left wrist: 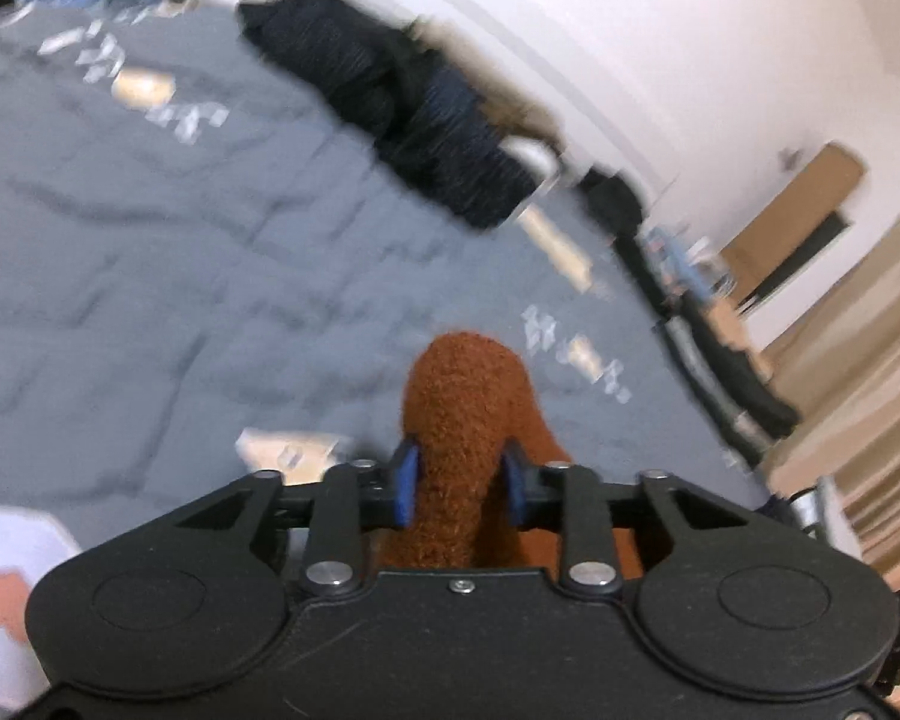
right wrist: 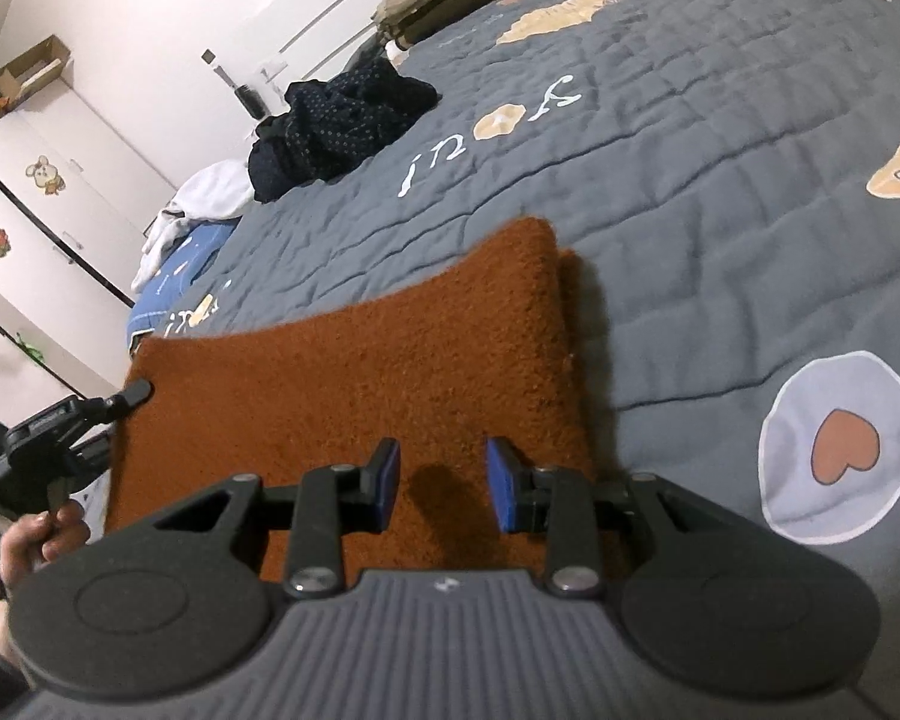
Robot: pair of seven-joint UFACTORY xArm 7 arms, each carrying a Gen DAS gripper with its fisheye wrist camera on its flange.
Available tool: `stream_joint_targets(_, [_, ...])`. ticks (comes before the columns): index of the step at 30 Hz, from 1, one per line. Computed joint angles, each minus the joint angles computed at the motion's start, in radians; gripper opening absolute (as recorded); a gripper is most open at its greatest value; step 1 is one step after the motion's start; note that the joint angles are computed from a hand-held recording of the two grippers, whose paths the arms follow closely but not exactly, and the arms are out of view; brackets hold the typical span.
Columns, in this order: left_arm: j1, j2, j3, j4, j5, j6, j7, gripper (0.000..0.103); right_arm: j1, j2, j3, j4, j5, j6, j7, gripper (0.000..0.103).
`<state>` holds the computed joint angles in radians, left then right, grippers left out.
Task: Fold clothes
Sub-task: 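Lay the sweater end down with the left gripper and open it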
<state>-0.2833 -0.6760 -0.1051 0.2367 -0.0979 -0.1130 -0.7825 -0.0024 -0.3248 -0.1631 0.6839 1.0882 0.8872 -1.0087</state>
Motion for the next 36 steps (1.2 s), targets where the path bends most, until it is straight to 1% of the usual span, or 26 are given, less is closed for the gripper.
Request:
stream_joint_targets(1, [0.003,-0.013,-0.002,-0.001,-0.002,0.041,-0.004,0.059,0.000,0.001,-0.001,-0.001,0.001,0.001,-0.005,0.031])
stream_joint_targets(2, [0.005,-0.027,-0.003,-0.004,-0.004,0.079,-0.007,0.063,-0.002,0.002,-0.004,-0.002,0.002,0.004,-0.008,0.031])
stream_joint_targets(3, [0.003,-0.055,0.000,-0.022,-0.001,0.093,-0.001,0.068,-0.004,0.003,-0.007,-0.001,0.004,0.009,-0.008,0.031])
stream_joint_targets(4, [-0.016,-0.084,0.021,-0.034,0.001,0.119,0.013,0.072,-0.007,0.003,-0.009,-0.001,0.003,0.015,-0.006,0.031])
stream_joint_targets(7, [-0.103,-0.207,0.119,-0.084,-0.015,0.205,0.083,0.073,-0.017,-0.006,-0.011,-0.003,-0.008,0.025,0.007,0.031])
stream_joint_targets(9, [-0.141,-0.289,0.162,-0.101,-0.036,0.309,0.131,0.073,-0.022,-0.024,-0.007,-0.007,-0.021,0.022,0.034,0.031])
stream_joint_targets(10, [-0.142,-0.317,0.158,-0.106,-0.050,0.341,0.137,0.073,-0.022,-0.036,-0.006,-0.009,-0.029,0.024,0.048,0.031])
stream_joint_targets(11, [-0.143,-0.341,0.152,-0.117,-0.066,0.352,0.140,0.073,-0.020,-0.050,-0.006,-0.011,-0.040,0.031,0.059,0.031])
stream_joint_targets(14, [-0.198,-0.388,0.192,-0.136,-0.110,0.392,0.204,0.074,-0.004,-0.082,-0.018,-0.020,-0.053,0.077,0.063,0.032])
stream_joint_targets(16, [-0.205,-0.382,0.187,-0.141,-0.126,0.405,0.236,0.077,0.005,-0.095,-0.022,-0.024,-0.071,0.112,0.066,0.032])
stream_joint_targets(17, [-0.210,-0.376,0.181,-0.149,-0.145,0.394,0.233,0.077,0.008,-0.093,-0.017,-0.023,-0.101,0.130,0.074,0.032])
stream_joint_targets(19, [-0.199,-0.340,0.118,-0.165,-0.178,0.331,0.164,0.072,0.013,-0.089,-0.003,-0.023,-0.157,0.151,0.081,0.033])
stream_joint_targets(20, [-0.205,-0.328,0.106,-0.165,-0.175,0.312,0.158,0.069,0.016,-0.090,0.003,-0.026,-0.171,0.139,0.076,0.033])
stream_joint_targets(21, [-0.211,-0.317,0.096,-0.165,-0.171,0.296,0.152,0.055,0.017,-0.086,-0.001,-0.025,-0.168,0.138,0.084,0.033])
stream_joint_targets(22, [-0.221,-0.315,0.100,-0.160,-0.165,0.305,0.155,0.044,0.015,-0.075,-0.011,-0.016,-0.163,0.152,0.101,0.033])
stream_joint_targets(23, [-0.218,-0.325,0.094,-0.157,-0.155,0.326,0.156,0.040,0.011,-0.070,-0.015,-0.011,-0.161,0.156,0.116,0.033])
stream_joint_targets(24, [-0.210,-0.350,0.086,-0.160,-0.143,0.343,0.162,0.033,0.006,-0.072,-0.014,-0.010,-0.163,0.149,0.127,0.033])
stream_joint_targets(25, [-0.210,-0.372,0.091,-0.161,-0.139,0.356,0.166,0.029,0.002,-0.073,-0.013,-0.010,-0.166,0.142,0.138,0.033])
stream_joint_targets(27, [-0.199,-0.404,0.091,-0.150,-0.132,0.374,0.170,0.027,-0.005,-0.085,-0.005,-0.017,-0.175,0.117,0.168,0.032])
stream_joint_targets(29, [-0.178,-0.415,0.083,-0.135,-0.118,0.406,0.179,0.030,-0.006,-0.102,0.001,-0.029,-0.188,0.088,0.196,0.032])
stream_joint_targets(30, [-0.179,-0.408,0.090,-0.129,-0.124,0.426,0.177,0.034,-0.004,-0.114,0.004,-0.037,-0.193,0.074,0.203,0.032])
stream_joint_targets(31, [-0.178,-0.398,0.085,-0.129,-0.128,0.428,0.173,0.039,0.000,-0.126,0.005,-0.046,-0.199,0.061,0.211,0.033])
stream_joint_targets(32, [-0.178,-0.388,0.081,-0.129,-0.131,0.430,0.168,0.041,0.004,-0.137,0.006,-0.054,-0.205,0.047,0.219,0.033])
stream_joint_targets(34, [-0.180,-0.367,0.075,-0.128,-0.138,0.431,0.161,0.057,0.013,-0.169,0.008,-0.072,-0.210,0.018,0.247,0.033])
stream_joint_targets(35, [-0.197,-0.358,0.086,-0.129,-0.143,0.410,0.171,0.060,0.019,-0.188,0.008,-0.084,-0.205,0.000,0.262,0.033])
stream_joint_targets(36, [-0.207,-0.354,0.088,-0.133,-0.147,0.394,0.176,0.068,0.028,-0.210,0.006,-0.098,-0.192,-0.021,0.277,0.033])
